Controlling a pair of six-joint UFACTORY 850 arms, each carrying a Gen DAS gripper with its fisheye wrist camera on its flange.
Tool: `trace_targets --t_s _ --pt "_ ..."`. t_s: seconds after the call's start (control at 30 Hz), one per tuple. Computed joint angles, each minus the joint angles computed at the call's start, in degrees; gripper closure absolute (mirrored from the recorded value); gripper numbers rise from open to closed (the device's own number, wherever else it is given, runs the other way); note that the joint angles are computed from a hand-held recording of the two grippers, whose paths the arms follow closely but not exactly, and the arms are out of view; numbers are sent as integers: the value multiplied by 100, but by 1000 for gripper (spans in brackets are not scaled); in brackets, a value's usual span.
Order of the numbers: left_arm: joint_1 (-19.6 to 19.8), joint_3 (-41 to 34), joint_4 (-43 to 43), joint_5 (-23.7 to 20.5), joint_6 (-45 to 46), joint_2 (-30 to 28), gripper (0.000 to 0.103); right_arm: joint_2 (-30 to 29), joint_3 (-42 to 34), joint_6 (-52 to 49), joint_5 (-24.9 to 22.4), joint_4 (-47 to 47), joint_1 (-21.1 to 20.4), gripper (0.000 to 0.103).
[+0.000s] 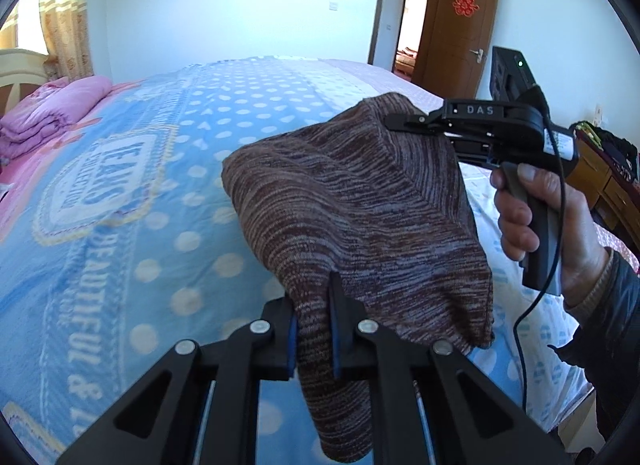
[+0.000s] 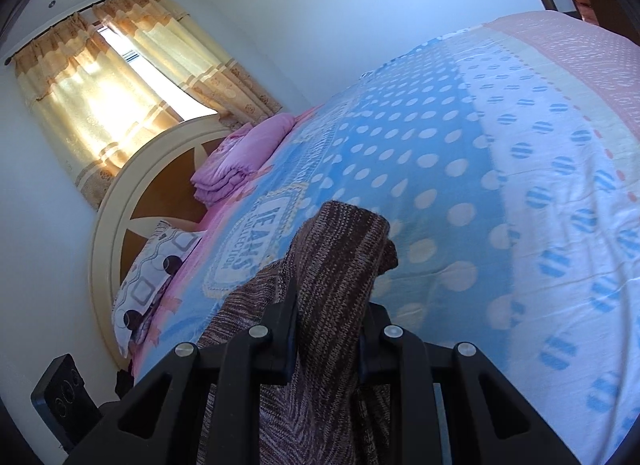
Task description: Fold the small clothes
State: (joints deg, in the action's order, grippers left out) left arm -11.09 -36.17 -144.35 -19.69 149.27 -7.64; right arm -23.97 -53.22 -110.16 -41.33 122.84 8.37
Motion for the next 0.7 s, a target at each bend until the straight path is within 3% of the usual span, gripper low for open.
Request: trace_targets --t_s 0.7 --pt "1030 795 118 -219 115 752 90 -442 -673 312 207 -198 1109 81"
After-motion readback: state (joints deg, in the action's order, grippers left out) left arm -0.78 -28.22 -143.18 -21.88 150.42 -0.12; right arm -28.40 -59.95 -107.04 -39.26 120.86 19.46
